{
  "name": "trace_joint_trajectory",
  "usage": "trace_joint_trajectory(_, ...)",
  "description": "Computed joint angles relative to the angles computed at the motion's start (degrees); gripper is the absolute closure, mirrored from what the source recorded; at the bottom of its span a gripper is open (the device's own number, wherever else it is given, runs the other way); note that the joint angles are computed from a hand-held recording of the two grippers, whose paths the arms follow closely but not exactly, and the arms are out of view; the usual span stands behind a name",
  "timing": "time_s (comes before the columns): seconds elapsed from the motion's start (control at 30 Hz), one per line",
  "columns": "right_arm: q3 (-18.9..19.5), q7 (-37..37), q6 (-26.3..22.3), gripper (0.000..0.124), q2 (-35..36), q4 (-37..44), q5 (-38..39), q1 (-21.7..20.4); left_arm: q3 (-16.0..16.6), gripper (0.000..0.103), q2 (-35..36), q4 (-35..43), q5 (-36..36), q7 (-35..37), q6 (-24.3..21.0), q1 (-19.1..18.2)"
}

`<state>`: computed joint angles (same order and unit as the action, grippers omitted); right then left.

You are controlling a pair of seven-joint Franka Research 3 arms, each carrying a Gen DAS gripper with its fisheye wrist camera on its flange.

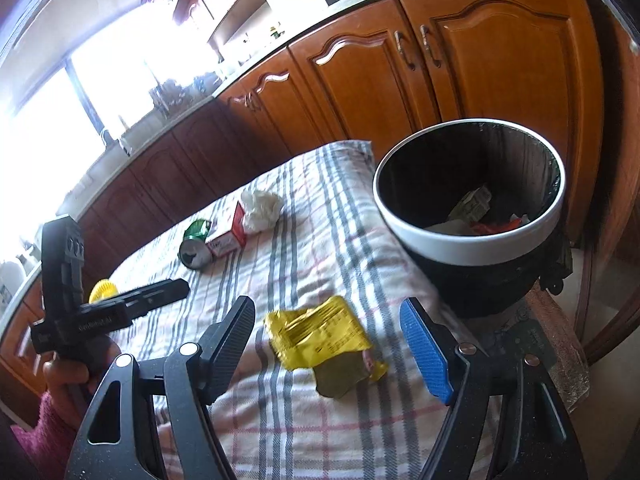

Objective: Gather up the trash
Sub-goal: 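Move both open tools back over the table toward the green can, then grasp the crushed green can with the left gripper while the right grasps the yellow packet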

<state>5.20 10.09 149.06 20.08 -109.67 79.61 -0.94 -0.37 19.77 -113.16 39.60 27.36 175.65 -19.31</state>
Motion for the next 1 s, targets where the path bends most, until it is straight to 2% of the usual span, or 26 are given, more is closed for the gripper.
trace_joint_trajectory(0.17,0.21,-0.47,2.41,0.047,0.54,-0.13,-1.39,1.01,2.07,0.022,-1.41,-1.83,2.56,-2.43,-0.55,-0.53)
trace_joint_trajectory(0.37,0.86,1.74,4.35,0.049,2.33,1.09,-5.02,1.72,1.89,0.022,-2.05,-2.5,3.94,-3.79,-1.27,2.01)
trace_joint_trajectory(0.4,1.1,1.8,4.76,0.055,2.63,1.28,-5.36,1.74,1.99,0.022,-2.06,-2.38,4.24,-4.11,-1.6,2.21)
trace_joint_trajectory(0.43,1.28,1.98,5.2,0.07,2.82,1.37,-5.83,1.78,2.09,0.022,-1.98,-2.16,4.62,-4.47,-1.95,2.37)
trace_joint_trajectory(0.47,1.21,3.09,5.55,0.077,3.23,1.68,-7.32,2.11,1.89,0.022,-1.76,-1.84,4.68,-4.38,-2.18,2.82)
trace_joint_trajectory(0.57,1.95,4.05,7.77,0.085,3.74,1.87,-9.2,2.35,1.58,0.022,-0.78,-0.25,5.05,-3.43,-3.43,3.85)
trace_joint_trajectory(0.63,2.6,4.33,6.83,0.089,3.77,2.02,-9.54,1.73,1.39,0.022,0.25,1.37,5.55,-2.26,-4.37,4.24)
trace_joint_trajectory(0.8,3.33,4.49,5.65,0.09,3.73,2.3,-9.61,1.44,1.46,0.023,3.06,5.88,7.27,1.75,-7.74,4.38)
trace_joint_trajectory(0.87,3.25,5.32,5.24,0.09,4.02,2.7,-10.16,1.56,0.75,0.033,3.99,7.12,7.18,4.46,-8.4,5.05)
trace_joint_trajectory(0.93,3.19,6.44,4.62,0.09,4.3,3.13,-10.81,1.58,-0.93,0.051,4.82,7.85,4.96,8.33,-8.92,6.45)
trace_joint_trajectory(1.0,3.21,7.38,4.18,0.09,4.62,3.54,-11.19,1.49,-1.17,0.057,5.39,8.33,3.85,10.45,-9.63,6.48)
